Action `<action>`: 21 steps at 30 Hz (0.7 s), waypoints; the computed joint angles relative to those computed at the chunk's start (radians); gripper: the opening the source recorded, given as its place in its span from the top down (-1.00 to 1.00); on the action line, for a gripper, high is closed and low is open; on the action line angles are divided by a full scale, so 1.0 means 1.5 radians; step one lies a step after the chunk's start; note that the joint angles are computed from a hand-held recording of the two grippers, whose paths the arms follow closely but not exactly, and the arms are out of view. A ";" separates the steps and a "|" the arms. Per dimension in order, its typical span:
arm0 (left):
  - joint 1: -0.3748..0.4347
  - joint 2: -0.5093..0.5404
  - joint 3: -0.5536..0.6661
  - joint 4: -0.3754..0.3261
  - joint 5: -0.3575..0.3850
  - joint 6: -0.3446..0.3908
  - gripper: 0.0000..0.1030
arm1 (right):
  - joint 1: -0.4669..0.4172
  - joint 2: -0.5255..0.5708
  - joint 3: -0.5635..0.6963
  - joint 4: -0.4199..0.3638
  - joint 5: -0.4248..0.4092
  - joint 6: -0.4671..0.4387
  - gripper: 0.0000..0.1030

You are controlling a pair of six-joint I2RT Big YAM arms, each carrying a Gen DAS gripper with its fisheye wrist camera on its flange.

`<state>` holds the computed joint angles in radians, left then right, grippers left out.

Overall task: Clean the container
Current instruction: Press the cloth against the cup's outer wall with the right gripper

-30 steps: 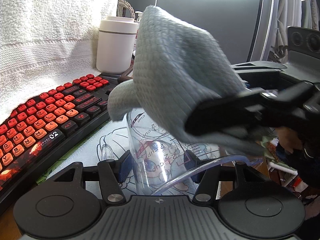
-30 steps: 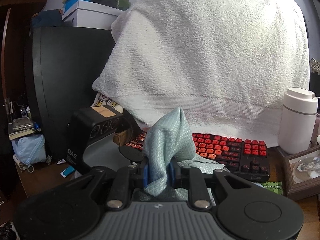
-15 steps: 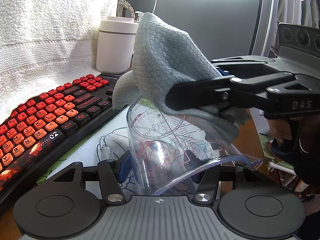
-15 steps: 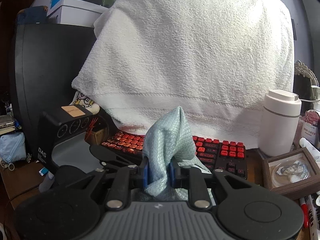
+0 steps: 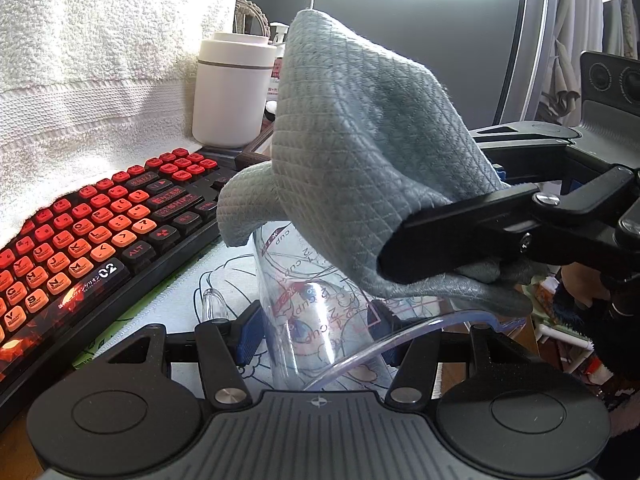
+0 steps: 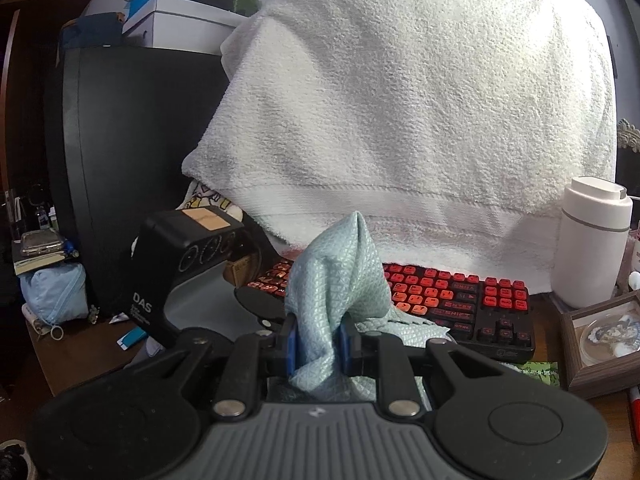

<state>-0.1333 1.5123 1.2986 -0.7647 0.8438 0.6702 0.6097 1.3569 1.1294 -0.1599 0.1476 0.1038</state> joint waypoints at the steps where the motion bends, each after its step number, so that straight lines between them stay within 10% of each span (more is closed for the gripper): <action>1: 0.000 0.000 0.000 0.000 0.000 0.000 -0.08 | 0.000 0.001 0.001 -0.001 0.000 0.000 0.63; 21: -0.002 -0.003 -0.003 0.002 -0.001 -0.002 -0.08 | -0.006 0.013 0.023 -0.016 -0.009 0.001 0.63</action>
<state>-0.1359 1.5081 1.2942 -0.7617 0.8418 0.6677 0.6001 1.3765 1.1637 -0.1837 0.1336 0.1049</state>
